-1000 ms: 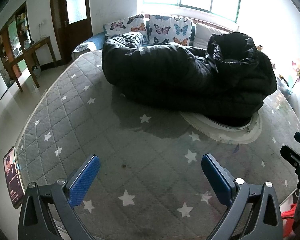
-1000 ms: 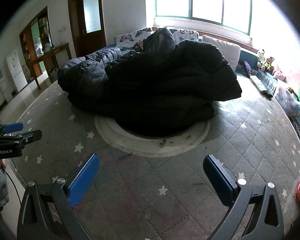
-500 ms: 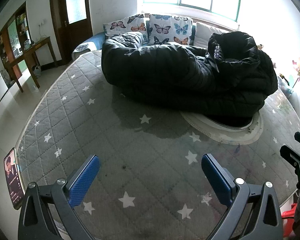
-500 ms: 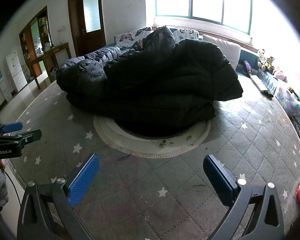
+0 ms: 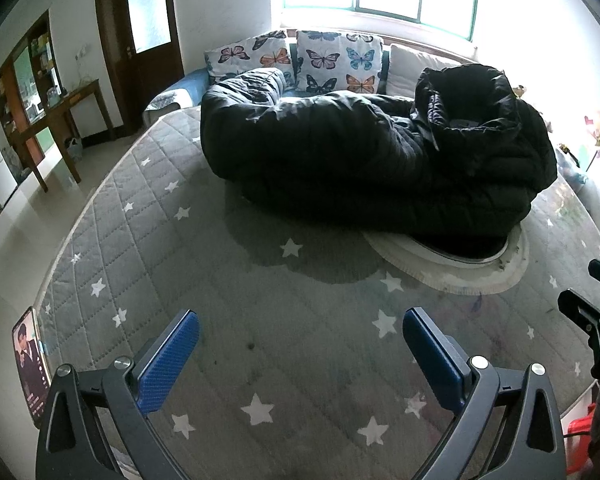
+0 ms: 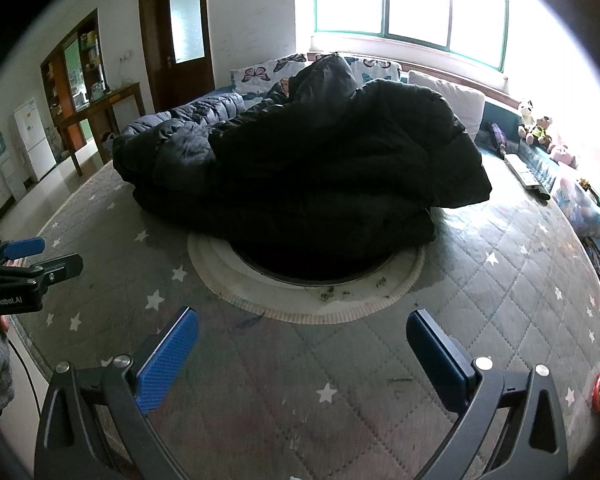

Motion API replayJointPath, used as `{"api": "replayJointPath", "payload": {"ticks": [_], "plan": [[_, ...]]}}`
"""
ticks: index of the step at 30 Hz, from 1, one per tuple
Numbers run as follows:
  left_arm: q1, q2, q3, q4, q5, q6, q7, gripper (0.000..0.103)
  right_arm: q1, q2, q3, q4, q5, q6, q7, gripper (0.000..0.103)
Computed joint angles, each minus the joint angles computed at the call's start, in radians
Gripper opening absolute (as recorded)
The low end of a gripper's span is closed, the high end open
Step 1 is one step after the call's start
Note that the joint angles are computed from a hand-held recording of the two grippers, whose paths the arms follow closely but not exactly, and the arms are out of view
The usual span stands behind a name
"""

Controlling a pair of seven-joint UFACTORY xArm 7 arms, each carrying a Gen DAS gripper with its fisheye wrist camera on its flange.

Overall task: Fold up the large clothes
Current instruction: 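Move both tools toward the bunched black puffer jacket on the mat, then grasp the black puffer jacket with both grippers and lift it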

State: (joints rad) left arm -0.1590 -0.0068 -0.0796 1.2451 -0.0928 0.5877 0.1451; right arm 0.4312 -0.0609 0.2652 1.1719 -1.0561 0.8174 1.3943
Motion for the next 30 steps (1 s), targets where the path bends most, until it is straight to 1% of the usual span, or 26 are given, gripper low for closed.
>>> {"api": "replayJointPath", "payload": {"ticks": [10,12,14,20,21,23,25,27,29,30], "plan": [[-0.002,0.044,-0.001,0.060,0.039,0.014,-0.016,0.103,-0.008,0.014,-0.011,0.032,0.002,-0.007,-0.038,0.103],[-0.001,0.057,-0.002,0.082,0.030,0.019,-0.004,0.103,-0.008,0.019,-0.014,0.046,-0.005,0.002,-0.049,0.103],[-0.003,0.074,-0.002,0.109,0.048,0.016,-0.011,0.103,-0.010,0.024,-0.019,0.063,-0.012,0.004,-0.062,0.103],[-0.007,0.139,-0.002,0.220,0.073,0.028,0.005,0.103,-0.034,0.024,-0.043,0.119,-0.023,-0.019,-0.108,0.103],[-0.006,0.153,-0.003,0.246,0.070,0.018,0.012,0.103,-0.041,0.024,-0.049,0.133,-0.016,-0.032,-0.124,0.103],[-0.005,0.190,-0.005,0.312,0.066,0.033,0.028,0.103,-0.054,0.033,-0.057,0.169,-0.020,-0.036,-0.158,0.103],[0.007,0.238,-0.015,0.402,0.023,0.067,0.072,0.103,-0.065,0.046,-0.066,0.214,-0.031,-0.024,-0.202,0.103],[0.012,0.301,-0.017,0.515,0.001,0.117,0.084,0.103,-0.076,0.052,-0.079,0.242,-0.025,-0.025,-0.240,0.103],[0.023,0.366,-0.029,0.626,-0.033,0.154,0.123,0.103,-0.096,0.058,-0.100,0.264,-0.002,-0.050,-0.274,0.103],[0.023,0.404,-0.031,0.690,-0.037,0.174,0.133,0.103,-0.109,0.065,-0.112,0.277,0.018,-0.073,-0.309,0.103]]}}
